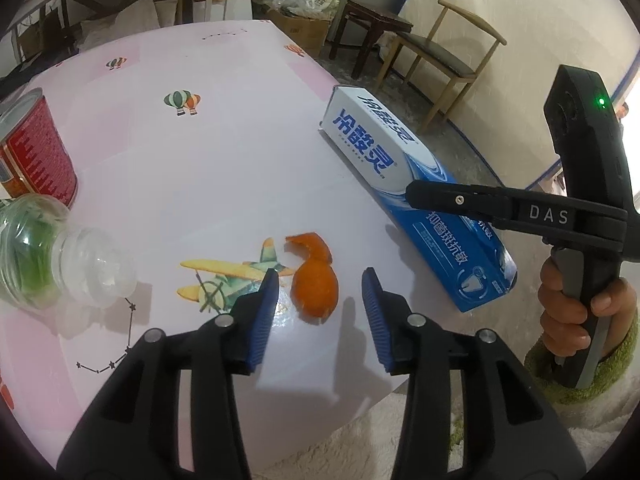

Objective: Collect trash
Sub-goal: 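Grasp the orange peel with the left gripper while the right gripper holds the toothpaste box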

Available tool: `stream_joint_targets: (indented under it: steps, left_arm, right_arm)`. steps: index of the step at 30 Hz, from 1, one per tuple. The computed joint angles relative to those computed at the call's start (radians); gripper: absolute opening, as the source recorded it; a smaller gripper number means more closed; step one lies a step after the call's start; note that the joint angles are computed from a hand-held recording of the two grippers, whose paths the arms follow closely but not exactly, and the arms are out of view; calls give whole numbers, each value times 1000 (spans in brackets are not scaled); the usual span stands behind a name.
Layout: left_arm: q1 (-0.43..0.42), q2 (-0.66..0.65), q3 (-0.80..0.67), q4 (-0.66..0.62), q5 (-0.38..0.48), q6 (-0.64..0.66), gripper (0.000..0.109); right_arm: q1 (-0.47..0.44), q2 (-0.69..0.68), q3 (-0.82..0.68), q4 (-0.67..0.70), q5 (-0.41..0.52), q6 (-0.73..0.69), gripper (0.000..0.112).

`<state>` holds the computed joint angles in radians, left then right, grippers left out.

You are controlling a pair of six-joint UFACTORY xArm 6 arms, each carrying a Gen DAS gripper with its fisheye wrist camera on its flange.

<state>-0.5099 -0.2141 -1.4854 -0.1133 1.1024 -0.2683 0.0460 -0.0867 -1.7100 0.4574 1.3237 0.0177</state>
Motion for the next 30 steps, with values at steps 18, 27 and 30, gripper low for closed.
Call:
stream_joint_targets:
  steps: [18, 27, 30]
  left_arm:
    - [0, 29, -2, 35, -14, -12, 25]
    - [-3, 30, 0, 26, -17, -6, 19]
    - [-4, 31, -2, 27, -17, -8, 19]
  right_arm:
    - [11, 17, -40, -29, 44, -4, 53]
    - [16, 15, -44, -43, 49, -13, 54]
    - [24, 16, -45, -56, 49, -15, 54]
